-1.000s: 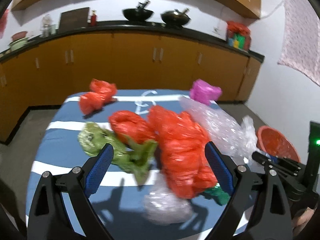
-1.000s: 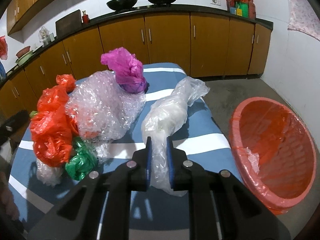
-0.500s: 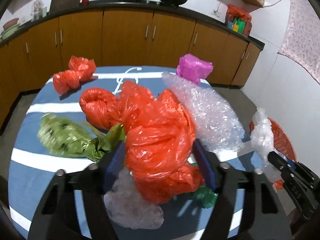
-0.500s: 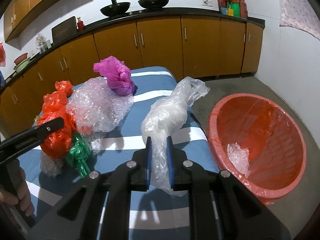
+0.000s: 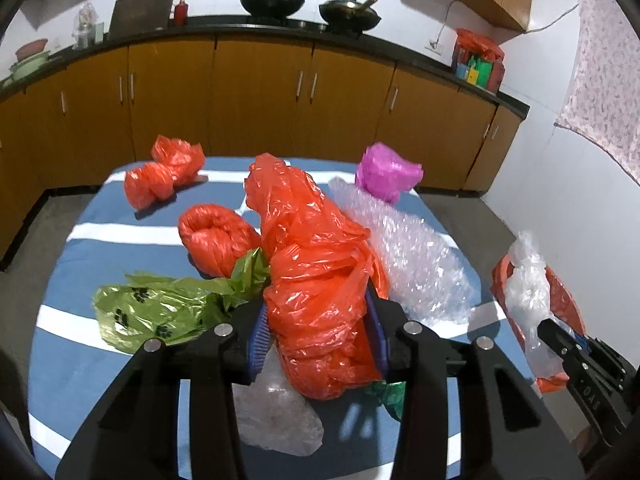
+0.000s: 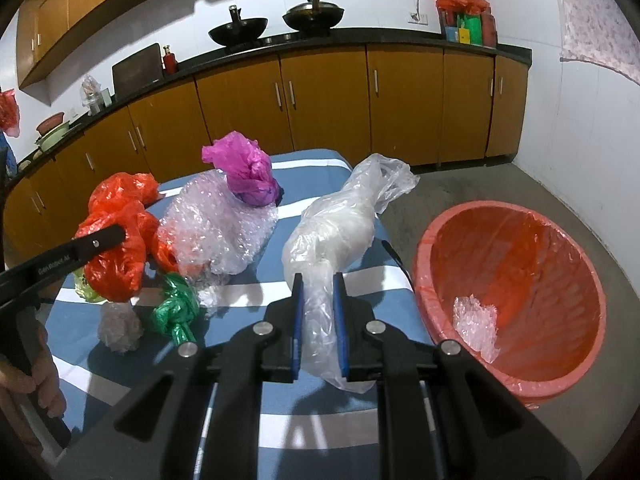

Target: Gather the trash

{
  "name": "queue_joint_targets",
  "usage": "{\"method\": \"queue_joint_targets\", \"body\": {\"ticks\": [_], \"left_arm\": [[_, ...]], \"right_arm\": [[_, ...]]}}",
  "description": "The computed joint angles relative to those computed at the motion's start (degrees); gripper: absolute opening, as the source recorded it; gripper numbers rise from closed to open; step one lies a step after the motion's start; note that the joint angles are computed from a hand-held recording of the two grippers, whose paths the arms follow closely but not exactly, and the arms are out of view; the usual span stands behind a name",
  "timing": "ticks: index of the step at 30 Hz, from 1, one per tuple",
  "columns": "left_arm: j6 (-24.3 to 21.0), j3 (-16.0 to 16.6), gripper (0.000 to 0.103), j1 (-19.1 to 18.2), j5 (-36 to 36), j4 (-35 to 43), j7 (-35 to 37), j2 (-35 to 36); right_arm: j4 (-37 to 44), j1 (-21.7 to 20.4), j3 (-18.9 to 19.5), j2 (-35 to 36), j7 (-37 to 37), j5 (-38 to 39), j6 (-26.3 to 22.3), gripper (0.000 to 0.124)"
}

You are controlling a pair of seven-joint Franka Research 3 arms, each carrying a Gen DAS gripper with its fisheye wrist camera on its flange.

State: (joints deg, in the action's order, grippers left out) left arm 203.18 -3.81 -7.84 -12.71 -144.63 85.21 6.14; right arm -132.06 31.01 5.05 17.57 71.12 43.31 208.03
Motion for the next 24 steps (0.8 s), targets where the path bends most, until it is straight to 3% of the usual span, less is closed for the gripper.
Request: {"method": "queue_joint_targets", "body": {"ticks": [6, 11, 15, 24], "left_arm": [[1.38, -0.58, 0.042, -0.59, -2.85, -0.97, 2.78, -1.68], [2.30, -1.71, 0.042, 0.58, -1.15, -1.76, 1.40, -2.69], [2.71, -2.21, 0.042, 2.74, 4.17, -2.87, -3.30, -4.46], [1.25, 0.19, 0.043, 8.88, 24.16, -3.27, -19.70, -9.69]], "right_arm": [[-1.86, -0.46, 0.53, -1.64, 0.60, -0.70, 1.33, 0.015], [-3.56, -0.84, 0.96, -3.05, 1.04, -0.82, 2.46, 0.015], [-5.01, -1.20, 1.19, -4.30, 0.93, -0.61, 3.51, 0.015], [-7.19, -3.10, 2.00, -5.83, 3.80, -2.87, 4.62, 0.015]]}}
